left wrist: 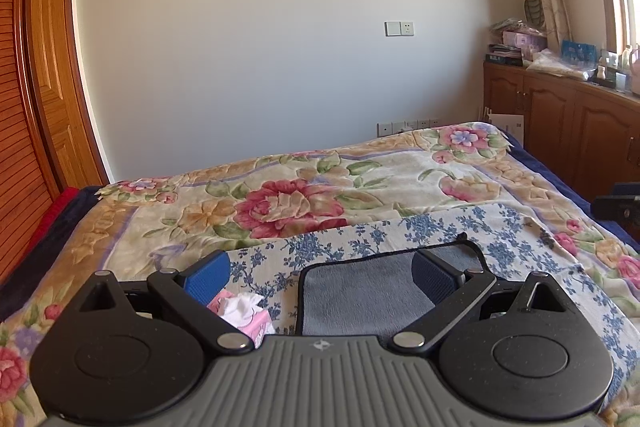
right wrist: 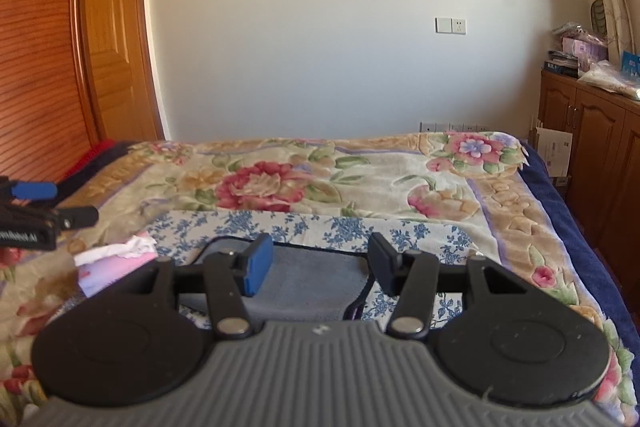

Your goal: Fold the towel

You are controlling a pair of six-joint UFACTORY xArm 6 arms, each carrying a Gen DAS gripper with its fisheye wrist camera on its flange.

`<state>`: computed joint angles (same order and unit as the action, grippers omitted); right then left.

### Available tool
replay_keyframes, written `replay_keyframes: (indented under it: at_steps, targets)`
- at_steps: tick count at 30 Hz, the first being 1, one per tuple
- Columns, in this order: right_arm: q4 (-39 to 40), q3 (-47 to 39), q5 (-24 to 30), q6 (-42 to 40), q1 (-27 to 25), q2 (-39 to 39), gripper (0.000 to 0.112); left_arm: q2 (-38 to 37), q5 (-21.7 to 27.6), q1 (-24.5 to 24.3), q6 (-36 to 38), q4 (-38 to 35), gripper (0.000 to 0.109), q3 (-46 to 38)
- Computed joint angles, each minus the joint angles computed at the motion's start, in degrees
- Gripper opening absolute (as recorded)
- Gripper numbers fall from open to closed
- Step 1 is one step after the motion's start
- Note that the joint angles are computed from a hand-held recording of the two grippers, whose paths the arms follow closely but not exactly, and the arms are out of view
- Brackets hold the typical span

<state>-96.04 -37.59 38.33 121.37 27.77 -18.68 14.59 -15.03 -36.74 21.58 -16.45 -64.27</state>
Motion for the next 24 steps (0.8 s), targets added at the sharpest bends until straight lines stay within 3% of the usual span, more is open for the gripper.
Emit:
replay_keyframes:
  at_steps: [18, 21, 24]
  targets:
    - [4.4, 3.6, 7.5, -2.8, 9.3, -4.5, 0.059, -10.3, -3.4, 1.3, -11.3, 13.5, 0.099, 14.8]
    - [5.2, 3.9, 9.4, -2.5, 11.1, -4.6, 0.071, -11.8, -4.4, 1.2, -11.1, 12.6, 0.099, 17.0]
    - [5.2, 4.4, 12.0, -1.4, 13.3, -4.6, 0.094, -13.2, -6.8, 0.6, -9.7, 10.5, 0.102, 19.7]
